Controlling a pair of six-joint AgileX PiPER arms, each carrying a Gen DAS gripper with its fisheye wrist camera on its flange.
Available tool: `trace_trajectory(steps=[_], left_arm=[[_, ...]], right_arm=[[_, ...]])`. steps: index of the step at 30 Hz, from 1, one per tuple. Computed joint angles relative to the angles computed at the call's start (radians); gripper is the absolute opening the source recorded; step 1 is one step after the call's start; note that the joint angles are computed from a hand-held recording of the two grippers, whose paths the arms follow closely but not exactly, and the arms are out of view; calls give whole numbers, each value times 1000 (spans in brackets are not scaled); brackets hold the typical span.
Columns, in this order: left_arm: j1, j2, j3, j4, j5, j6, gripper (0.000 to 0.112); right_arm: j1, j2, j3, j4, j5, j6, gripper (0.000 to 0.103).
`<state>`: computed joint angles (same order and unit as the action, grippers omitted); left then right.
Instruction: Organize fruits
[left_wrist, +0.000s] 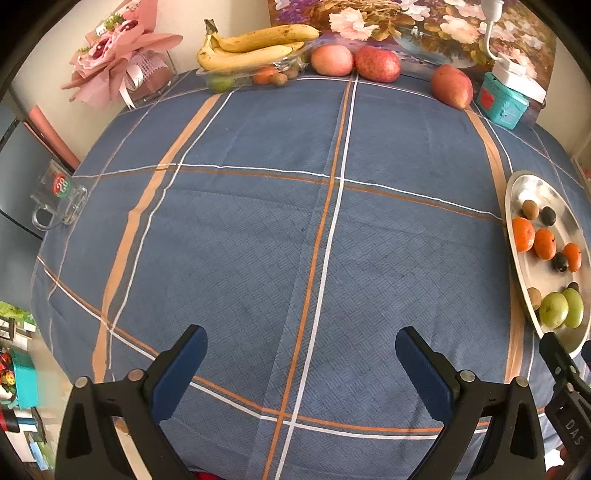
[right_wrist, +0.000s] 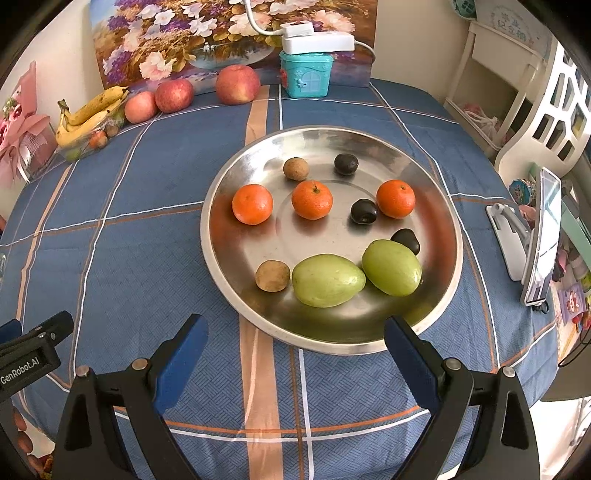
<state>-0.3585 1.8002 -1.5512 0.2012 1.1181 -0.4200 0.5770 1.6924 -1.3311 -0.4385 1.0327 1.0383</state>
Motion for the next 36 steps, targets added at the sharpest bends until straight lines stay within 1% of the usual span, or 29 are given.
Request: trace_trajectory(steps=[15,36], left_arm=[[16,7,0,-33,-1,27,103],[-8,-5,11,12,3,-7,103]], right_arm=[[3,7,-6,-1,4,0,96],[4,10,-7,-2,5,5,96]])
